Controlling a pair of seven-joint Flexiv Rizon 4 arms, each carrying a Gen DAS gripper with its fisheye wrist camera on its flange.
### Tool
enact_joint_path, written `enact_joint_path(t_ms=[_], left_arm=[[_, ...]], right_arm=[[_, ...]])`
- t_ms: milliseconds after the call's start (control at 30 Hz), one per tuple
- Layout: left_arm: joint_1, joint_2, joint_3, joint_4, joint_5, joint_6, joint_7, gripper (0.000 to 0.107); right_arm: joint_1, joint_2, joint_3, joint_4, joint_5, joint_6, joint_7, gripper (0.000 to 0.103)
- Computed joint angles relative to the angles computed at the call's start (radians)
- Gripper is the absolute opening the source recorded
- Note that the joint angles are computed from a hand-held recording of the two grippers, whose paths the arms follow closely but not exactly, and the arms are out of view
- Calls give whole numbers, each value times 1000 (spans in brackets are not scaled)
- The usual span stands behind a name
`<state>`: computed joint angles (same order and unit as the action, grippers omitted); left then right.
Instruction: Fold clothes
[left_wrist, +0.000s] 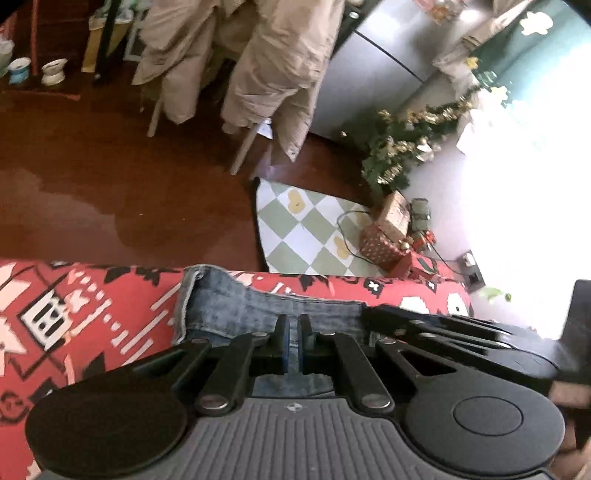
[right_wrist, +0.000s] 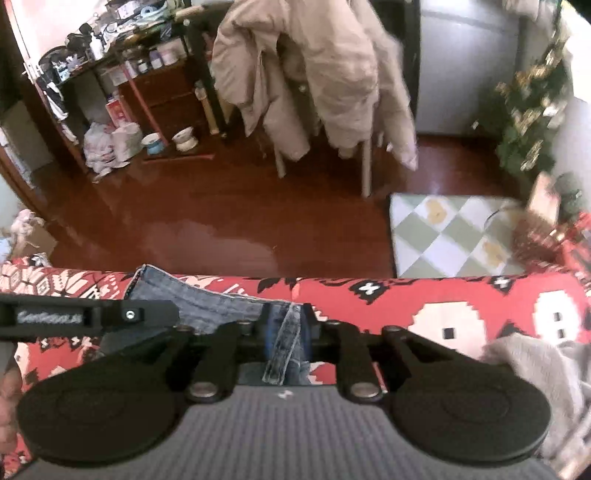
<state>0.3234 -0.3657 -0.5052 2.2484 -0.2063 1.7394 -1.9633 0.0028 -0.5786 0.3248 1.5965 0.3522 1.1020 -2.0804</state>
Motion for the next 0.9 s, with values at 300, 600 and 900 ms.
enact_joint_path(t_ms=[300,600,900], left_arm=[[-49,-42,43,-23,-42,-40,95,3],[-148,-28,155,-35,-56,-19,67,2],[-173,127,147,66,-96,-79,56,2]], right_arm=[[32,-76,-49,-95,-67,-93,75,14],[37,-71,-28,4,-114,121,55,27],[-76,45,70,91,-55,91,-12,27]])
